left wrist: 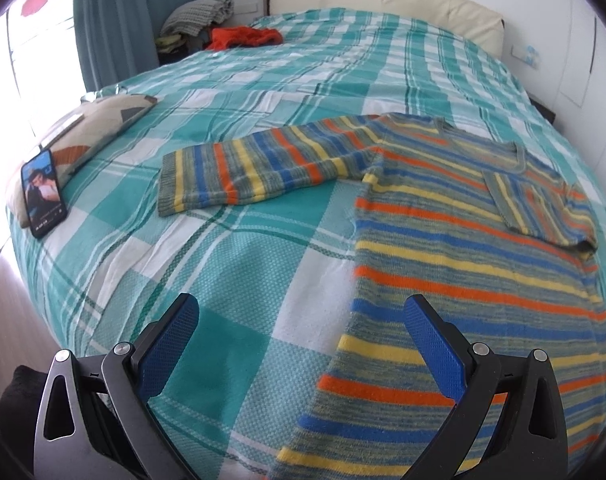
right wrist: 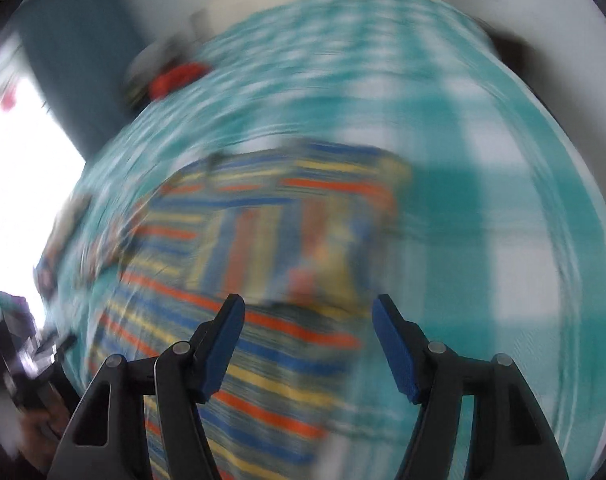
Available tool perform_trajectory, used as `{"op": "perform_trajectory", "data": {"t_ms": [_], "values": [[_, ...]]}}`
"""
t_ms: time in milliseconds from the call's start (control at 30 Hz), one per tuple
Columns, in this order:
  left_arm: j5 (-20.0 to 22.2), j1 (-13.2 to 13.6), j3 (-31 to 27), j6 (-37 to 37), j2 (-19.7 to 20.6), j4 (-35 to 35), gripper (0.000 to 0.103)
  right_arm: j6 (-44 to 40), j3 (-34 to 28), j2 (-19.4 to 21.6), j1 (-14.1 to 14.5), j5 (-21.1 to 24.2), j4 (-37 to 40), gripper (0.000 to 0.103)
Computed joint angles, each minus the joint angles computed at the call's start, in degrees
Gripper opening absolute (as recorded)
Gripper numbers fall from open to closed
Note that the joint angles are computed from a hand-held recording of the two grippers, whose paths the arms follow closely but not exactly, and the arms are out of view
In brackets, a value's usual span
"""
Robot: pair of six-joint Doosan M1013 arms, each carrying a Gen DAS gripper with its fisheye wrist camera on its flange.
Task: Fold small clothes
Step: 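Lay the held sleeve across the sweater body and open the right gripper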
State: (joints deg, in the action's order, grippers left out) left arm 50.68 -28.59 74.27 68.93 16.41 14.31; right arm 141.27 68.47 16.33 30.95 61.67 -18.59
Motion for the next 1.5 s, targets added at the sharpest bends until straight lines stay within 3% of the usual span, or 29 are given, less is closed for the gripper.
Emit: {"op": "perform_trajectory", "data": {"t_ms": [67,133,233,333,400,467,500,533,633,667,700,733,767,800,867,933,967,1000,1067,1100,1133,1200,1233,1267,1333,1400,1433,1500], "values": [[0.25,-0.06,-0.06,-0.40,0.16,0.78,0.102,-8.01,-7.72,5.61,0.92,1.97,1.00,0.059],[0.41,0.12,-0.10,-0.96,0.26,0.93,0.102,-10.47,-12.91,9.83,1.25,2.94,2.27,0.052],[1.16,0.91,-0.38,-1.66,0.45,-0.93,0.102,-8.34,-22.05,17.11,1.20,8.34,3.23,0.038],[2.02,2.01,-0.74,-1.65,0.67,-4.48,0.102,-4.45,-28.12,22.01,0.60,12.61,4.49,0.036],[2.35,2.63,-1.12,-1.39,0.88,-6.57,0.102,-3.78,-33.28,25.78,0.44,18.65,4.04,0.033],[2.05,3.22,-1.32,-1.26,0.93,-8.49,0.102,-3.04,-36.32,27.92,0.84,22.50,0.34,0.005],[1.76,3.44,-1.30,-1.12,0.88,-9.34,0.102,-1.70,-36.08,27.79,1.00,22.74,-1.26,0.005],[1.48,3.68,-1.25,-0.99,0.80,-10.25,0.102,1.55,-33.72,26.28,0.95,19.99,-1.36,0.005],[1.12,4.25,-1.32,-0.13,0.80,-13.02,0.102,6.89,-22.80,19.67,0.79,2.09,-0.27,0.005],[1.39,4.28,-1.50,0.15,0.96,-13.47,0.102,6.03,-21.47,18.89,0.68,-0.86,0.50,0.006],[1.72,4.23,-1.64,0.29,1.08,-13.51,0.102,4.62,-21.64,18.99,0.55,-0.80,1.57,0.009],[2.13,4.18,-1.89,0.43,1.26,-13.39,0.102,4.36,-22.13,19.26,0.32,0.70,2.62,0.028],[2.43,4.06,-1.98,0.30,1.33,-12.95,0.102,5.25,-20.98,18.63,-0.18,0.24,4.28,0.059],[2.42,4.03,-1.93,0.17,1.28,-12.71,0.102,6.65,-18.69,17.41,-0.54,-2.87,5.08,0.066],[1.82,4.07,-1.57,-0.05,0.95,-12.50,0.102,11.12,-10.45,12.35,-1.50,-13.28,5.70,0.067],[1.39,4.11,-1.48,-0.18,0.87,-12.39,0.102,14.72,-4.95,8.85,-2.26,-19.39,4.83,0.067],[1.46,4.08,-1.54,-0.16,0.94,-12.40,0.102,15.96,-2.97,7.45,-2.92,-20.32,5.06,0.067],[1.60,4.12,-1.55,0.00,0.94,-12.54,0.102,17.44,-1.49,6.45,-3.64,-18.48,5.25,0.067],[2.41,3.99,-1.86,0.49,1.22,-12.60,0.102,17.54,-0.05,5.86,-5.88,-7.95,8.51,0.060],[2.67,3.80,-1.87,0.58,1.24,-12.05,0.102,17.85,1.75,4.92,-6.99,-4.27,9.07,0.020],[2.69,3.56,-1.70,0.59,1.13,-11.23,0.102,18.93,2.28,4.29,-7.02,-2.68,7.30,0.002],[2.66,3.22,-1.49,0.94,1.00,-10.54,0.102,20.61,3.10,2.66,-5.78,-2.68,1.02,0.019],[2.62,3.16,-1.55,1.28,1.12,-10.64,0.102,19.93,4.02,1.53,-5.20,-5.53,-0.21,0.047],[2.59,3.05,-1.64,1.93,1.23,-10.77,0.102,19.51,4.94,0.69,-4.78,-8.34,-0.60,0.061],[2.84,2.73,-1.88,2.17,1.51,-10.09,0.102,17.75,6.12,-0.12,-3.95,-11.94,-0.19,0.062],[3.46,2.28,-2.02,2.36,1.79,-8.85,0.102,13.27,5.44,1.02,-3.70,-7.50,3.85,0.062],[3.70,2.08,-1.99,2.43,1.85,-8.27,0.102,12.00,5.39,1.72,-3.66,-4.00,5.17,0.051],[4.15,1.69,-1.66,3.12,1.73,-6.95,0.102,13.29,6.72,0.88,-2.69,-4.06,1.84,0.043]]}}
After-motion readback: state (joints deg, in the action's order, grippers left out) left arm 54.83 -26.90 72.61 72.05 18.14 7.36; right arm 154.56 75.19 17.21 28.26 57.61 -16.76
